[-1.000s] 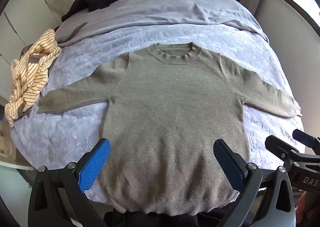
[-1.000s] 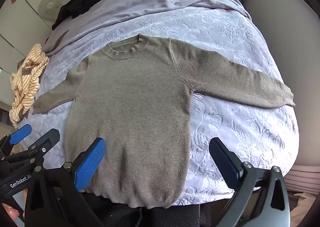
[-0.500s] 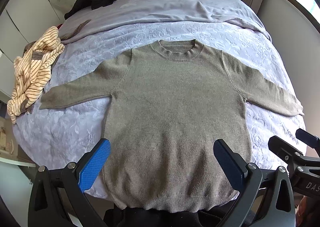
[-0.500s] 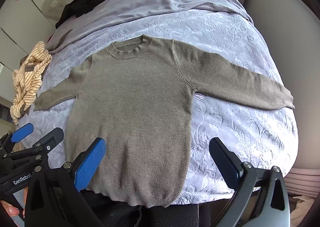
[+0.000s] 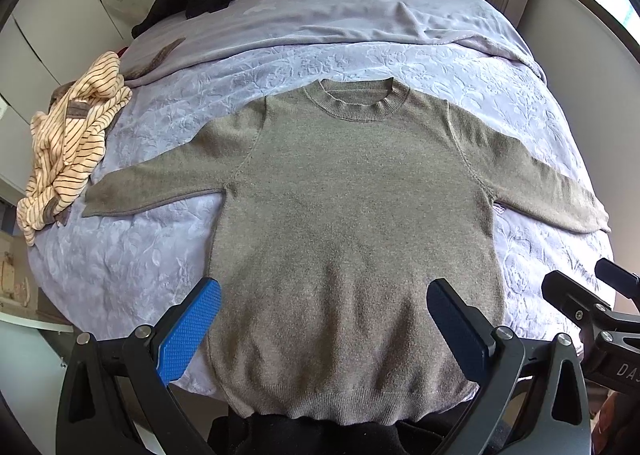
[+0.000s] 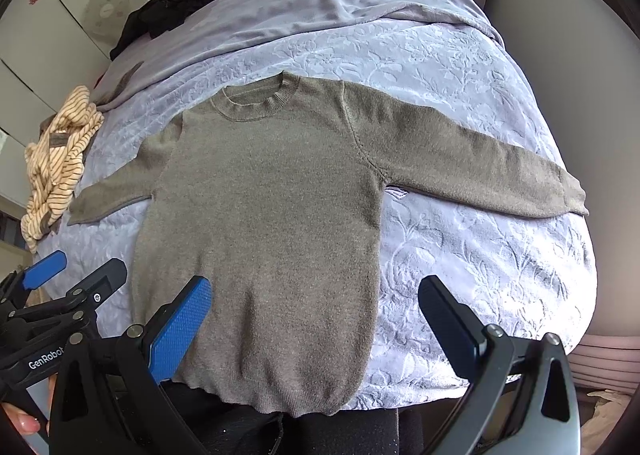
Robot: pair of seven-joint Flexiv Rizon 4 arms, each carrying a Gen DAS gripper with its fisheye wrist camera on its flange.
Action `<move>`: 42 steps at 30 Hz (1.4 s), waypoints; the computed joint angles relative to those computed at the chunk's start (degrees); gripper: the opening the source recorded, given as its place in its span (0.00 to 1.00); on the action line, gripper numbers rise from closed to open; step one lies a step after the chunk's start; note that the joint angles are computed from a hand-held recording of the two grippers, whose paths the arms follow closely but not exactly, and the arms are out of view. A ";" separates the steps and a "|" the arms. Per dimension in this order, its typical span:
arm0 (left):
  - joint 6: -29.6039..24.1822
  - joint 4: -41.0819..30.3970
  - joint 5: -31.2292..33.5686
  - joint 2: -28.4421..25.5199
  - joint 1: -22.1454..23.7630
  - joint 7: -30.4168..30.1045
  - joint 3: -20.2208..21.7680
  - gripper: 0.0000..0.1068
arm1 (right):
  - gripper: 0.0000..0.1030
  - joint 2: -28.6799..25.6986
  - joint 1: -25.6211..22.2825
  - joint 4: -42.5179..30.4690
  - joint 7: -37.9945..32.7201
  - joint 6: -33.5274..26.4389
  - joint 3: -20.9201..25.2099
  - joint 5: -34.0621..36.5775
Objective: Fold small clothes
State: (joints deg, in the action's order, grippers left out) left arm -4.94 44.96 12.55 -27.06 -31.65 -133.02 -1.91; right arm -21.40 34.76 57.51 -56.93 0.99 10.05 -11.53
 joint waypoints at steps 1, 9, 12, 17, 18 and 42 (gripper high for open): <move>0.02 0.09 -0.55 0.02 0.23 -0.07 -0.15 0.96 | 1.00 -0.15 0.08 -0.22 0.08 -0.10 -0.04 -0.05; -0.47 -0.63 4.75 -0.34 -2.37 0.56 1.34 0.96 | 1.00 0.05 -0.07 -0.05 0.05 -0.22 0.04 0.39; -0.07 0.36 5.57 0.18 -2.61 0.53 1.31 0.96 | 1.00 0.27 -0.09 0.33 0.10 -0.05 0.09 0.35; -0.02 1.70 5.37 1.00 -2.30 0.13 0.85 0.96 | 1.00 0.29 -0.13 0.41 0.13 0.07 0.11 0.36; 0.07 2.02 5.37 1.18 -2.24 0.02 0.77 0.96 | 1.00 0.31 -0.14 0.44 0.15 0.10 0.12 0.38; -1.81 4.15 5.97 2.88 -1.35 -2.05 0.34 0.96 | 1.00 -1.40 0.14 -1.56 -1.16 -0.80 0.32 2.22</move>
